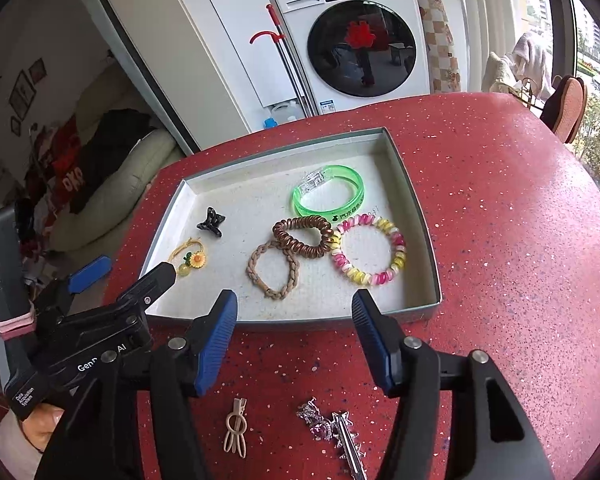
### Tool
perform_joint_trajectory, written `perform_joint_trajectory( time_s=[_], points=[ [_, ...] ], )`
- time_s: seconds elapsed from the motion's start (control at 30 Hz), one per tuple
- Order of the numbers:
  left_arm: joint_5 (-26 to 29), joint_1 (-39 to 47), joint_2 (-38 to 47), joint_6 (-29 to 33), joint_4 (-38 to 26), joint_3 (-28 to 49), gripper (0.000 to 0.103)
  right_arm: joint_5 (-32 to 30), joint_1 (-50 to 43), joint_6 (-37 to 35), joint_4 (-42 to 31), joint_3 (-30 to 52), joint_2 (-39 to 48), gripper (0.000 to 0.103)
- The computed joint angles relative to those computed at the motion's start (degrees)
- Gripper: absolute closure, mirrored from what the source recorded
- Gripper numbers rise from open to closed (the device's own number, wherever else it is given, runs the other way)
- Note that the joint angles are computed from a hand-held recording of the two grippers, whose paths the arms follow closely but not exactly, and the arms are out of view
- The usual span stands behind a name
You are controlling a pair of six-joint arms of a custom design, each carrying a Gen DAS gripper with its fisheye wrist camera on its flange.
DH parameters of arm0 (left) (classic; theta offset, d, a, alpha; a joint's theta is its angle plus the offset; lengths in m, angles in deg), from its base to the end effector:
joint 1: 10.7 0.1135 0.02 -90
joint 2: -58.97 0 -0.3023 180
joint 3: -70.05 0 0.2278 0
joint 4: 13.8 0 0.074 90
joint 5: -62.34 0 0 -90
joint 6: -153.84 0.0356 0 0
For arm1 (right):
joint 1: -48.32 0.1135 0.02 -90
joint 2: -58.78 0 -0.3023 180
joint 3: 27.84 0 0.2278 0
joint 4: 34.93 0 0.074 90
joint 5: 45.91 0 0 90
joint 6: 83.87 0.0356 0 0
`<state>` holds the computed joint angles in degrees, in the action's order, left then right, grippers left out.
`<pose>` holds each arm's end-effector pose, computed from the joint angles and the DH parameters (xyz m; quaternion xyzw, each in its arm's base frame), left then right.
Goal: Organize jewelry
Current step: 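Drop the yellow hair tie into the tray while the right tool drops the braided bracelet there, then withdraw both tools from the tray toward the remaining clips on the table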
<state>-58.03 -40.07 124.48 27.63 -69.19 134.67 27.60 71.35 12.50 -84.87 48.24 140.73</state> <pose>0.1662 -0.0729 0.2980 -0.1309 0.9174 0.0591 0.3711 0.2400 0.1130 0.3001 -0.1788 0.9299 0.2064 0.2466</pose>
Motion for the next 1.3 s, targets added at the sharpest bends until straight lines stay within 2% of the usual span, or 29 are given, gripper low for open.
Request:
perform_joint_trajectory(
  time_s=[0.07,0.2,0.57,0.83,1.07,1.3],
  points=[
    [-1.35,-2.23,-1.91,-2.26,-1.47,-0.75,0.0,0.4,0.36,-0.48,0.12,-0.98,-1.71,0.021],
    [-2.12,-6.84,-4.89,-6.9,-4.91,-1.84,0.0,0.83,0.73,-1.02,0.51,-2.96,-5.16,0.014],
    [-7.42,-24.3,-3.55,-27.45,-17.92,-1.82,0.0,-1.53,-2.17,-2.56,-0.15,-8.18,-11.64,0.011],
    [-8.17,-33.9,-1.72,-39.25,-22.26,-2.72,0.0,-3.18,-6.78,-6.95,-5.41,-8.22,-12.7,0.011],
    [-5.82,-37.57,-0.71,-39.99,-18.99,-3.93,0.0,-3.13,-9.73,-11.83,-8.09,-10.84,-13.38,0.011],
    [-3.28,-35.03,2.55,-36.0,-14.15,-4.31,0.0,-0.06,-9.5,-15.8,-8.75,-13.39,-14.75,0.011]
  ],
)
